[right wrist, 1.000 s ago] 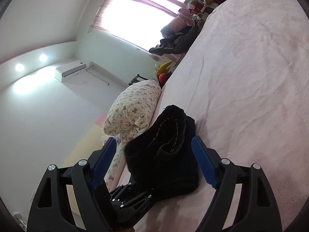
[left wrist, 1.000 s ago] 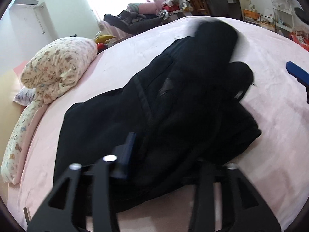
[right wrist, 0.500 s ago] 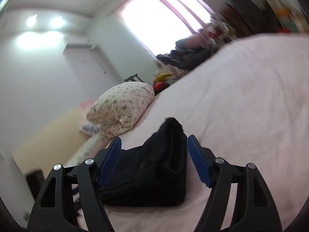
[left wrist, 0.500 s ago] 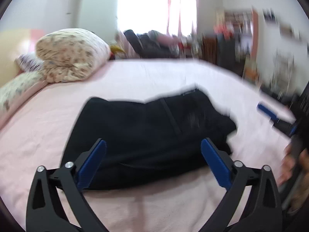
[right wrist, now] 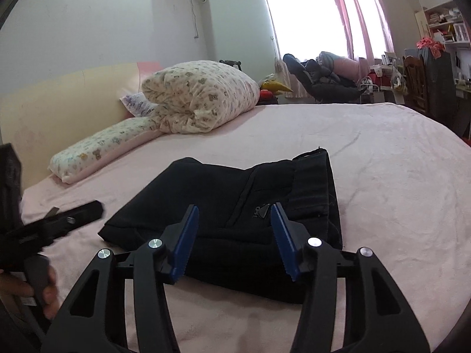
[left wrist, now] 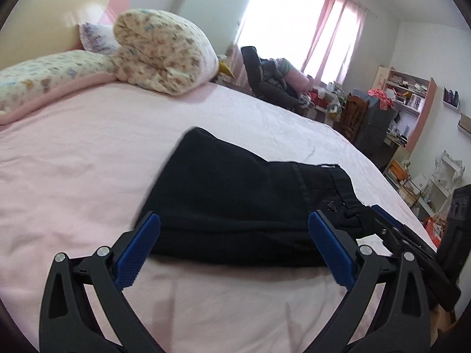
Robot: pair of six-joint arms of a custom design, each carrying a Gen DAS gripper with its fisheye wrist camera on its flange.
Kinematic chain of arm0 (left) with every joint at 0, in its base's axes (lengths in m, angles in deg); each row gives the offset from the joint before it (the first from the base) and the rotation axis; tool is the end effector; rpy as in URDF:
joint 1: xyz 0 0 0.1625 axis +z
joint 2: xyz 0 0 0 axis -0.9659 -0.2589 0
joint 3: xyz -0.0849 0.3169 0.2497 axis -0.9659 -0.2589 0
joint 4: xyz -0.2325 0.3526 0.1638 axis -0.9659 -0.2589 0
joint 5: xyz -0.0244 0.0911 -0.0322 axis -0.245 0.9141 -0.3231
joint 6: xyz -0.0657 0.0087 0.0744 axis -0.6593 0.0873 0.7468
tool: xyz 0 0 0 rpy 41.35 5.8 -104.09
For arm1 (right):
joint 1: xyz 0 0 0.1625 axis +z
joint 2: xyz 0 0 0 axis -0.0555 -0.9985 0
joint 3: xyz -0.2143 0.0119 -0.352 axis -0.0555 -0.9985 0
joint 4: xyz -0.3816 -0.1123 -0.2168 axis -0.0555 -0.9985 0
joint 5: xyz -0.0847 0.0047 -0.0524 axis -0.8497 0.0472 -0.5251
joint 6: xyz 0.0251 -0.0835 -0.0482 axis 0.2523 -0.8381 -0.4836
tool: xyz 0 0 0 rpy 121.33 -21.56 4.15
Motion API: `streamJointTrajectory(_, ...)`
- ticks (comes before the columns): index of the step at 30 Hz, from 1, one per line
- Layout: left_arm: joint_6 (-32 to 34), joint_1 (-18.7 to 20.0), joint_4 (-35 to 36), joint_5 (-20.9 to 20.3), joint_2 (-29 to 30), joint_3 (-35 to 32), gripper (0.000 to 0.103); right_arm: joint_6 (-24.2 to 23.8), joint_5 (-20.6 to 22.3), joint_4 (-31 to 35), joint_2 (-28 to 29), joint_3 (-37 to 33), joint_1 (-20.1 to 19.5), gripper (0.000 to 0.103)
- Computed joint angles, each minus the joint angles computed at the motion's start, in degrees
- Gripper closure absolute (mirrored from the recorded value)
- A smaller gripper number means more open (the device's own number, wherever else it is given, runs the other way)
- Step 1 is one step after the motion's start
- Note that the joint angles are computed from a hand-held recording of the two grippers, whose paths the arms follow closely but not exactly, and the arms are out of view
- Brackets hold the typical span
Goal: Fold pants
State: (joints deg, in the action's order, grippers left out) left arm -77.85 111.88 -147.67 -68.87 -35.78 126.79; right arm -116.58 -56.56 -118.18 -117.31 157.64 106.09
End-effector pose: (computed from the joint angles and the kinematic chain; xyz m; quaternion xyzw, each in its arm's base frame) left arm -0.1613 -0.4069 0.1917 -0.0075 0.7835 -0.5590 0.2711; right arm 0.2398 -0.4587 0.1098 0.3962 -0.8302 0.3802 0.0966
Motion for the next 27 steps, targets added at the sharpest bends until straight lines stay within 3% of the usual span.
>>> streamJointTrajectory(3, -8.3, -3.3, 10.4, 3.6, -7.0, 4.2, 0.002, 5.4, -9.9, 9.9, 1.0, -2.9, 1.2, 0.05)
streamJointTrajectory(5, -16.2, -5.6, 21.8, 5.4, -13.5, 6.7, 0.002, 5.2, -12.7, 12.9, 1.8, -3.9, 1.2, 0.05)
streamJointTrajectory(8, -27.4, -8.1, 39.4, 7.1, -22.5, 8.8, 0.002, 3.2, -14.4, 9.3, 1.2, -2.7, 3.1, 0.05)
streamJointTrajectory(10, -31.3, -8.8, 47.3, 8.5, -25.9, 8.9, 0.002, 4.8, -10.2, 7.5, -0.9, -1.4, 3.5, 0.05)
streamJointTrajectory(12, -28.5, -8.2, 45.5, 8.7, -24.9, 7.7, 0.002, 5.2, -10.2, 6.3, -0.9, -1.9, 4.2, 0.05)
streamJointTrajectory(18, -4.0, -4.2, 13.7, 4.2, -10.3, 0.2, 0.002, 6.8, -14.9, 8.8, 0.6, -5.7, 5.8, 0.05)
streamJointTrajectory(20, -2.2, -1.6, 13.9, 1.8, -6.9, -3.8, 0.002, 8.5, -16.2, 9.7, 1.1, -6.6, 5.9, 0.05)
streamJointTrajectory(23, -2.1, 1.5, 21.4, 0.6, -3.4, -8.9, 0.002, 8.8, -19.4, 9.6, 3.2, -8.1, 6.5, 0.05)
streamJointTrajectory(27, 7.9, 4.2, 14.0, 0.0, 2.4, -11.4, 0.002, 8.0, -26.6, 9.9, 7.6, -9.7, 6.5, 0.05)
